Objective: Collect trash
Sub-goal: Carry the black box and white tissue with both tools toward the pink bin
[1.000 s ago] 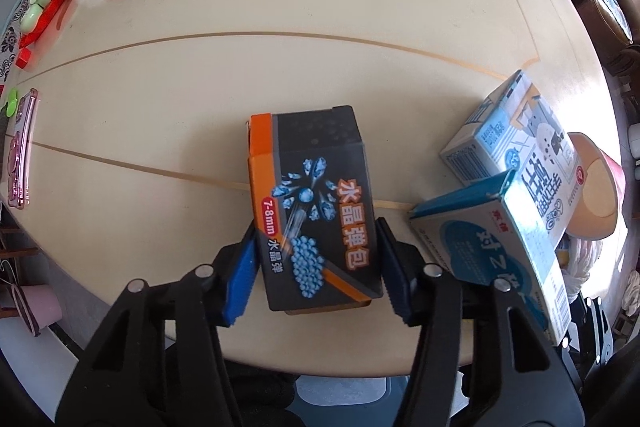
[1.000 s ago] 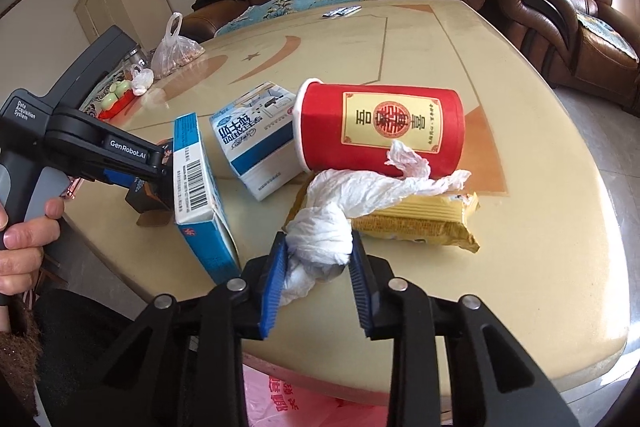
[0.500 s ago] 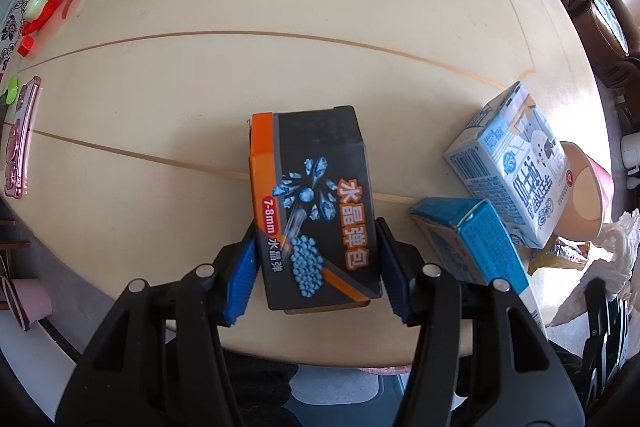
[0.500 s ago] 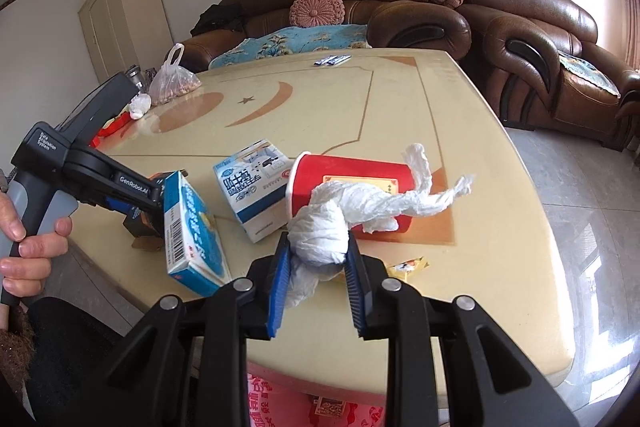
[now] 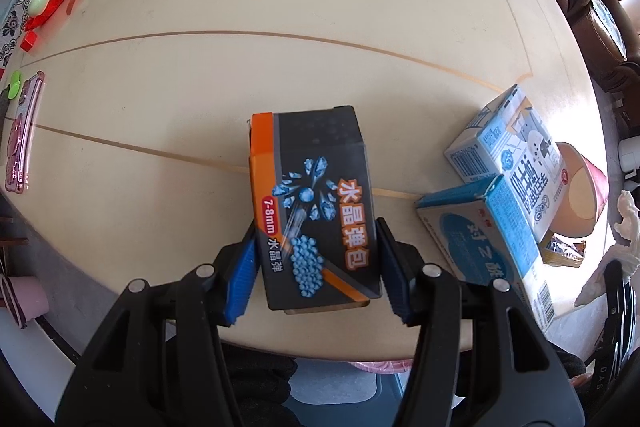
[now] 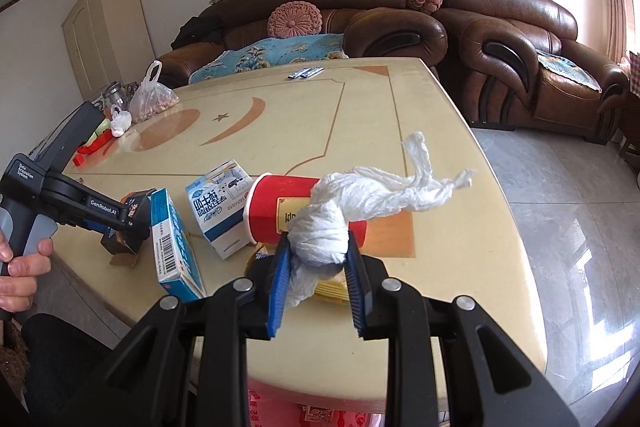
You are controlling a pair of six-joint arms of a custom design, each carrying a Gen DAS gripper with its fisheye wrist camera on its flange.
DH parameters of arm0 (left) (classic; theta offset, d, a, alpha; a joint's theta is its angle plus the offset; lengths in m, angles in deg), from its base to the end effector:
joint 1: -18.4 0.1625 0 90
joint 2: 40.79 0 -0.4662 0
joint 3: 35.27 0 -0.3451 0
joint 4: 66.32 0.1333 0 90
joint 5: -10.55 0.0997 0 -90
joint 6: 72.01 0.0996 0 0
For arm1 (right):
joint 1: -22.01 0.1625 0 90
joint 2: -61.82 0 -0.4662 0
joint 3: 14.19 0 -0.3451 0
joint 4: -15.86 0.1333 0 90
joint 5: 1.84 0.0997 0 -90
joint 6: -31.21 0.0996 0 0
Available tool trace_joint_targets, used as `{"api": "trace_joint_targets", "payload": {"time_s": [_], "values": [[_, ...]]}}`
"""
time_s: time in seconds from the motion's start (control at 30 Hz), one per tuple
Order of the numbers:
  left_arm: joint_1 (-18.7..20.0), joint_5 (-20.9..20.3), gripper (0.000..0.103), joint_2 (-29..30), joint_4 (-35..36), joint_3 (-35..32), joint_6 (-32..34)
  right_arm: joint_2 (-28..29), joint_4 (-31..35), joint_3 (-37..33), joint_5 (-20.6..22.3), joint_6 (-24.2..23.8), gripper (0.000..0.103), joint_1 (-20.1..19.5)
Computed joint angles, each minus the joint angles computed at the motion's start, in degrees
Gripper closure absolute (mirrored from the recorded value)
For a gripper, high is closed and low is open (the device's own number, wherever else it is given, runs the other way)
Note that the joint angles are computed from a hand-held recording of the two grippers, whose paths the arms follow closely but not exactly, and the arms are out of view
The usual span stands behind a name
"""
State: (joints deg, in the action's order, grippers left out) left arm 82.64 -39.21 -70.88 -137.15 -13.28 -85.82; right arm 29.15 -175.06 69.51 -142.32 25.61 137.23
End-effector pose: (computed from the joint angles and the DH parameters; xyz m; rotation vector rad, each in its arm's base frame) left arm -0.1820 -0.8319 0.3511 0.3370 2.3955 -0.0793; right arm 0.3588 -0.6293 0.1813 0.1174 -2.2081 1.1634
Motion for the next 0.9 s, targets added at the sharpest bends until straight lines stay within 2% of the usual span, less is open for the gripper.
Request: {"api": "trace_joint_targets", "payload": {"time_s": [0.43, 0.57, 0.9], "values": [[-1.0, 0.15, 0.049, -5.06, -7.64, 9.83, 0.9, -0.16, -1.4, -0.43, -2.55, -2.1, 0.077, 1.68], [-2.03, 0.02, 0.049, -5.15, -6.03, 7.52, 1.18, -0.24, -2.16, -0.57, -3.55, -3.33, 0.077, 2.53], [-4.2, -0.05, 0.049, -8.67, -9.38, 11.74, 2.83, -0.49, -2.7, -1.1, -3.54, -5.07, 0.077, 4.58]]}}
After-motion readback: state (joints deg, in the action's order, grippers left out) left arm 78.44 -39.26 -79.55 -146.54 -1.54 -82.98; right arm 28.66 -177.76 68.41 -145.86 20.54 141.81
